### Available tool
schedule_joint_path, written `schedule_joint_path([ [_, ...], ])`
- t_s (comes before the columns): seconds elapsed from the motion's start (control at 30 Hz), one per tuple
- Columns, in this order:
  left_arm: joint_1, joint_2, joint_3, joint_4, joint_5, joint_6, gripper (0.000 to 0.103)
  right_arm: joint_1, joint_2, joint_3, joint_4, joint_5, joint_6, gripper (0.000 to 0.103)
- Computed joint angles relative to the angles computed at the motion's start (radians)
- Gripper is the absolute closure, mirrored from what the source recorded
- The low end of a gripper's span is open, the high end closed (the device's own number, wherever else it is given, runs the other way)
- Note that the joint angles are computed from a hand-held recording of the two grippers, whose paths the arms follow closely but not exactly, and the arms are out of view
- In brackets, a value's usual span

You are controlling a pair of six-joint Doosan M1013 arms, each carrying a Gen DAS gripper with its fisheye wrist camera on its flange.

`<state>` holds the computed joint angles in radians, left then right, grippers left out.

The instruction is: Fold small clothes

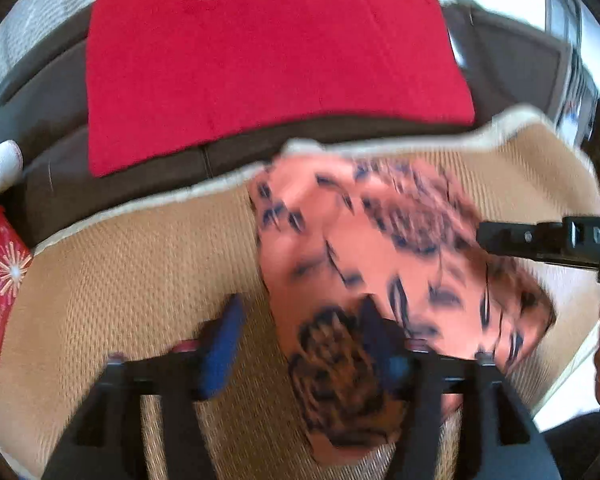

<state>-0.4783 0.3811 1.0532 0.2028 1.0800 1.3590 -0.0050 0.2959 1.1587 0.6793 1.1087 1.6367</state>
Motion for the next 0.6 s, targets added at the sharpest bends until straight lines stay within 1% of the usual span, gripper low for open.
schedule_joint_path([
  [0.03, -0.012, 0.009, 0.000, 0.014, 0.043, 0.010, 0.033, 0.011, -0.009, 0.016, -0.059, 0.028, 0.026, 0.072],
  [0.07, -0.018, 0.010, 0.010, 0.031, 0.047, 0.006, 0.033, 0.022, -0.012, 0.025, -0.114, 0.048, 0.058, 0.070],
  [0.1, -0.024, 0.004, 0.026, 0.052, 0.030, -0.011, 0.033, 0.020, -0.014, 0.031, -0.127, 0.061, 0.063, 0.070],
  [0.13, -0.026, 0.001, 0.029, 0.058, 0.025, -0.019, 0.033, 0.020, -0.019, 0.044, -0.120, 0.053, 0.053, 0.070],
  [0.23, -0.005, -0.006, 0.023, -0.013, 0.024, -0.026, 0.033, 0.012, -0.005, 0.006, -0.106, 0.071, 0.052, 0.069],
  [0.3, 0.012, -0.011, 0.026, -0.052, 0.013, -0.035, 0.033, 0.000, 0.005, -0.019, -0.070, 0.049, 0.051, 0.069],
  [0.37, 0.009, -0.019, 0.036, -0.017, -0.010, -0.040, 0.033, 0.006, 0.039, -0.082, -0.048, 0.061, 0.029, 0.069],
  [0.4, 0.004, -0.025, 0.045, 0.021, -0.029, -0.043, 0.033, 0.014, 0.055, -0.112, -0.044, 0.061, 0.014, 0.069],
  [0.47, 0.005, -0.035, 0.061, 0.053, -0.057, -0.037, 0.033, 0.035, 0.106, -0.201, -0.037, 0.086, 0.002, 0.069],
  [0.5, 0.011, -0.034, 0.063, 0.050, -0.060, -0.026, 0.033, 0.049, 0.143, -0.265, -0.044, 0.123, 0.017, 0.069],
  [0.53, 0.014, -0.031, 0.061, 0.043, -0.053, -0.015, 0.033, 0.068, 0.170, -0.307, -0.053, 0.146, 0.033, 0.069],
  [0.6, 0.015, -0.024, 0.061, 0.037, -0.031, 0.021, 0.033, 0.095, 0.233, -0.402, -0.050, 0.218, 0.053, 0.069],
])
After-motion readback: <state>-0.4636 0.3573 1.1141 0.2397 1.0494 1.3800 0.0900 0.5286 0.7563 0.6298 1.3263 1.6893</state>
